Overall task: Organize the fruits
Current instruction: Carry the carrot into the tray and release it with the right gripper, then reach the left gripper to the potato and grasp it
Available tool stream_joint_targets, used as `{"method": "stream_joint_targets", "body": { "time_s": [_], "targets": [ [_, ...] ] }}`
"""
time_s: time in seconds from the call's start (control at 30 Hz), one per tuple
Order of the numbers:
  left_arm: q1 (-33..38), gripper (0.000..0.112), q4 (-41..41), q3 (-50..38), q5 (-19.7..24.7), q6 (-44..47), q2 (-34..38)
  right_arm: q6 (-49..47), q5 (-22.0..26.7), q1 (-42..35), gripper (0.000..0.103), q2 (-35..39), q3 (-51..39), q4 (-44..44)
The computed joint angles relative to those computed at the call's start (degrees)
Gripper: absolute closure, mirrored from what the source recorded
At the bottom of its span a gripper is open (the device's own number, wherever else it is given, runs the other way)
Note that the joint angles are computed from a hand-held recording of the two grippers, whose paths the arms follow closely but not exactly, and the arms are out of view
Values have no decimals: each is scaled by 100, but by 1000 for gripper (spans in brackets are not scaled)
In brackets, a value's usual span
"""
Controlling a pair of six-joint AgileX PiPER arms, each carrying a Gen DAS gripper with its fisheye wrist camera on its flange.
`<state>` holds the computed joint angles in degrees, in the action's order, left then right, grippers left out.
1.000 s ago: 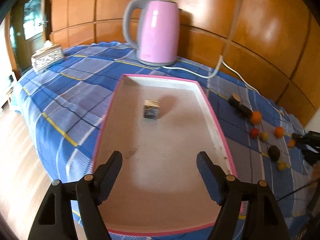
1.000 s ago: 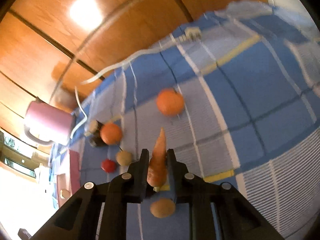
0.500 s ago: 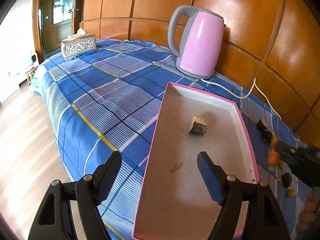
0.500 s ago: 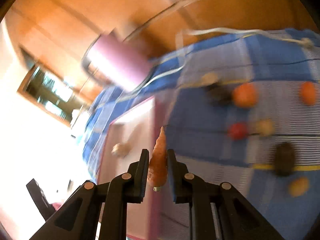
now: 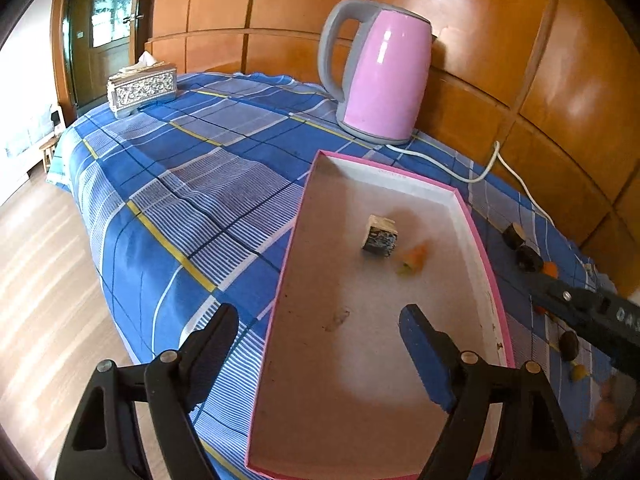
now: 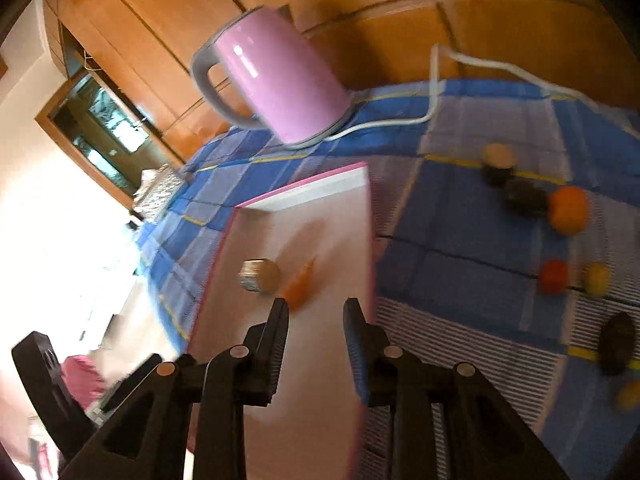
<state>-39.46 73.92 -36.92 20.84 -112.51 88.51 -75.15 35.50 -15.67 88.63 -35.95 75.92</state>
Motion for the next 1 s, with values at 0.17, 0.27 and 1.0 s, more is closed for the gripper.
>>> {"method": "stream_joint_targets", "body": {
  "time_s": [0.17,0.27,1.0],
  "targets": [
    [-201,29,-84,-67,-6,179,72,-334,-129,-690,73,-434,453,-70],
    [-306,29,-132,-106,-39,312,91,-622,-198,-1301,72,-729,772,-78],
    [-1307,29,-2204,-1039,-609,3347,320,-1505,688,-5568,70,256,418,-732]
  ]
}}
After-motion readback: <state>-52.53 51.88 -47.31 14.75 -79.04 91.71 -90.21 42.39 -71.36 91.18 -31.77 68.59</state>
